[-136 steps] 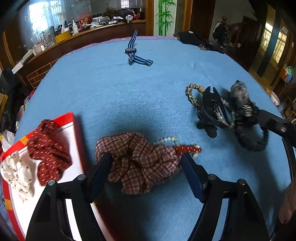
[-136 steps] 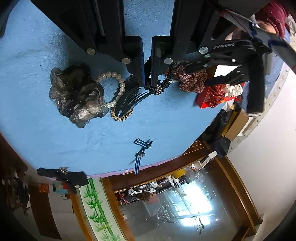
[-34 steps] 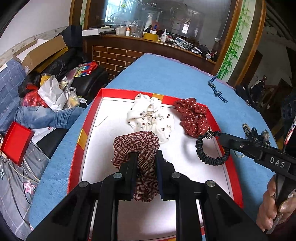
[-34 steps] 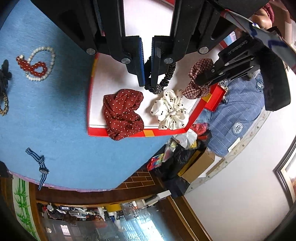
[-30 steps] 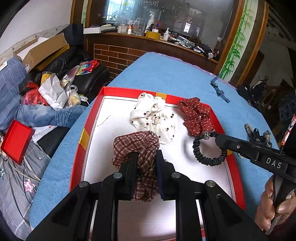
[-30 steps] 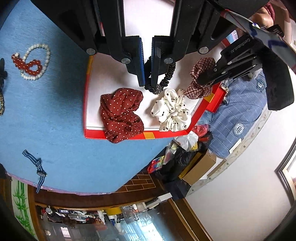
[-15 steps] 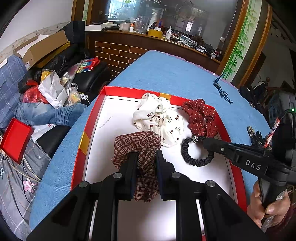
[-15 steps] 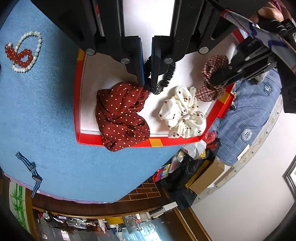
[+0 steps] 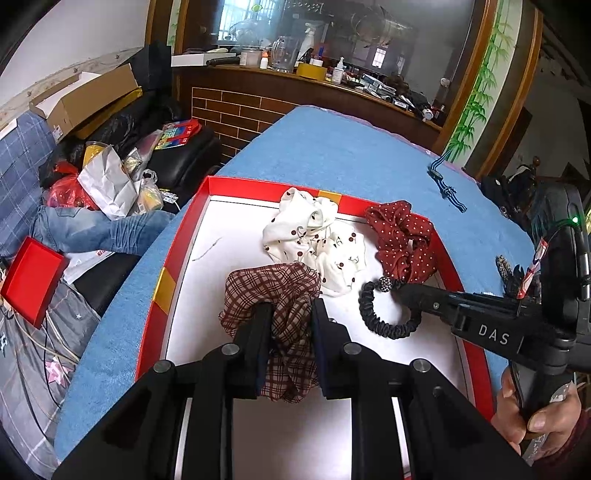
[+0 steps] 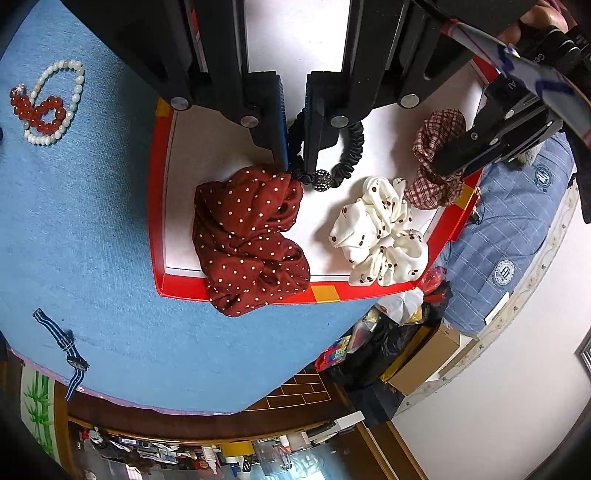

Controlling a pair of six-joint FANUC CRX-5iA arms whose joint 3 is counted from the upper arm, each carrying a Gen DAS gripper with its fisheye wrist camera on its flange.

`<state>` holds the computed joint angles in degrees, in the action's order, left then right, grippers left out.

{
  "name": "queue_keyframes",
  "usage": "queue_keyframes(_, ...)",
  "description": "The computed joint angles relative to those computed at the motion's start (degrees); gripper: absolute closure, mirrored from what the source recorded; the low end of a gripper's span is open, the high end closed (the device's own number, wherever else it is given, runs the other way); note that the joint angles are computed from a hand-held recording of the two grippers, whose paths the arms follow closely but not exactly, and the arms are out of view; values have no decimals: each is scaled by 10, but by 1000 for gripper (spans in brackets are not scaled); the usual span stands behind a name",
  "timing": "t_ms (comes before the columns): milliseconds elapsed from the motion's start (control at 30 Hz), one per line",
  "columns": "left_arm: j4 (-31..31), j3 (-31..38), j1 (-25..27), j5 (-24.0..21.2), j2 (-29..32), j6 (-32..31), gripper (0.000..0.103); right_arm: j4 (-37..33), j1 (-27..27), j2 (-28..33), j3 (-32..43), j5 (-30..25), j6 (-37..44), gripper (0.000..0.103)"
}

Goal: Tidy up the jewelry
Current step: 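Lower the black hair tie into the box and open the right gripper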

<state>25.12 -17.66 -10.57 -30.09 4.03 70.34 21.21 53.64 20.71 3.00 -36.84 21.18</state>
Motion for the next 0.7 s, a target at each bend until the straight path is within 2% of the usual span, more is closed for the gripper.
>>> queue_keyframes(333,-21,5,-8,9,-2,13,79,20,7,2,2,-13,-11,90)
queue_keyframes(467,-29,8,-10,10,-2,22,76,25,8,-4,-6,-10,-20,86)
queue_keyframes(700,-35,3,-14,18,-11,23,72,43,13,-20,-26,-2,-35,85)
